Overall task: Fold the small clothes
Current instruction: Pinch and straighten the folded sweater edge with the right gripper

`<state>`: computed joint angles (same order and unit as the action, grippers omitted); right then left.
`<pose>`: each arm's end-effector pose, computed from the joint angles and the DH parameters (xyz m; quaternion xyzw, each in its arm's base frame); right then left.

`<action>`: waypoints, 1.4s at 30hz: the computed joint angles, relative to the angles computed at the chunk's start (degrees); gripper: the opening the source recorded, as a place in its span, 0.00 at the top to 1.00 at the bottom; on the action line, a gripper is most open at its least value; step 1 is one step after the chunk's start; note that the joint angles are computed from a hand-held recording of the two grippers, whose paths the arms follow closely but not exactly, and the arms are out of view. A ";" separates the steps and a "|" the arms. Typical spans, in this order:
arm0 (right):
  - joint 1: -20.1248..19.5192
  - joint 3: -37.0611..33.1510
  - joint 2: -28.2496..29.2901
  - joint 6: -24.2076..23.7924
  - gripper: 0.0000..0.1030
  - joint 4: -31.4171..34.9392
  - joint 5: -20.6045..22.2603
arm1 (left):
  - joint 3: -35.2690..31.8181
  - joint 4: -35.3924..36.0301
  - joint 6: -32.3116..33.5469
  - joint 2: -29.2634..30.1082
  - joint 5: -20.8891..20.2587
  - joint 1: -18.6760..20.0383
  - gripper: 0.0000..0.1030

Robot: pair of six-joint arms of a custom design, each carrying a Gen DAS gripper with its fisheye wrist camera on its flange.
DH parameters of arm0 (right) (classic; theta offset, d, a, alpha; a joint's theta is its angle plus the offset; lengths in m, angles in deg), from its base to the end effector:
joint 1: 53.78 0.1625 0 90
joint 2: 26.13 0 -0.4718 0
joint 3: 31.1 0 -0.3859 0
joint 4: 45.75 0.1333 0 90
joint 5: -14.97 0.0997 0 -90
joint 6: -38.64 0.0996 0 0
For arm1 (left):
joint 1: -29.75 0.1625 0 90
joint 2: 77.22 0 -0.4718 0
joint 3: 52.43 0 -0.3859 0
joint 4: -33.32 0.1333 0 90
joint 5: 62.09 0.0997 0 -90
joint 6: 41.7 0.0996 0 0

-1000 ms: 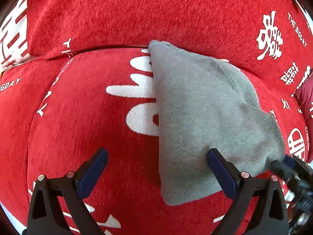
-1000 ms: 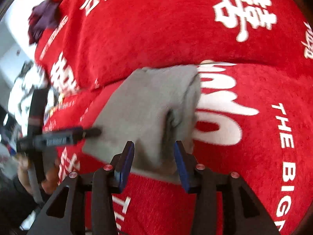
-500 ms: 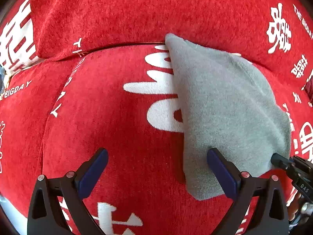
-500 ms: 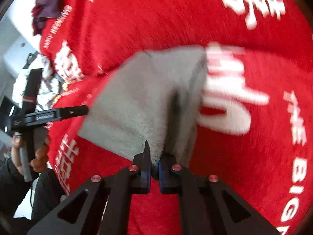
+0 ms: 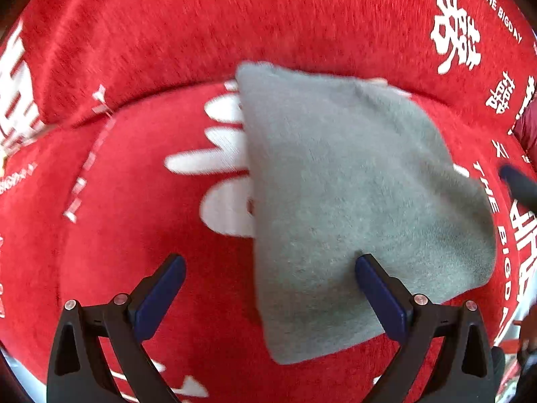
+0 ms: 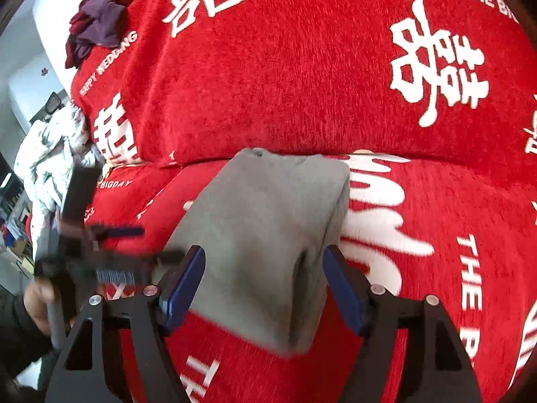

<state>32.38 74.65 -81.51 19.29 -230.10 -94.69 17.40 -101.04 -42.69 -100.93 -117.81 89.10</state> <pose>0.0560 -0.6563 0.2553 0.0599 -0.9139 0.3296 0.2292 -0.2432 -0.7819 -0.0113 0.2489 0.9225 -0.0662 0.2875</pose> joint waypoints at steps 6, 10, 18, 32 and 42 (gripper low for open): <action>-4.01 -13.38 4.33 6.37 0.29 12.03 1.73 | 1.10 -1.54 -0.10 0.01 -1.02 -0.04 0.01; -6.29 -21.27 7.96 11.22 0.30 20.49 5.72 | 0.66 -0.70 -1.11 0.11 -1.83 0.17 0.01; -3.92 -25.59 12.33 0.45 0.85 19.85 2.69 | 1.11 -1.11 -1.21 -0.23 -2.54 0.57 0.00; -4.39 -26.51 13.18 -1.28 0.70 18.34 -2.83 | 0.03 1.24 -3.09 -0.51 -3.93 0.71 0.00; -0.55 -7.95 4.15 -9.66 0.37 12.71 7.35 | -4.44 -0.82 -5.68 1.42 1.36 1.07 0.00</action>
<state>31.83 66.70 -77.36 9.63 -217.39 -87.34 12.97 -101.86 -48.37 -99.50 -116.46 90.17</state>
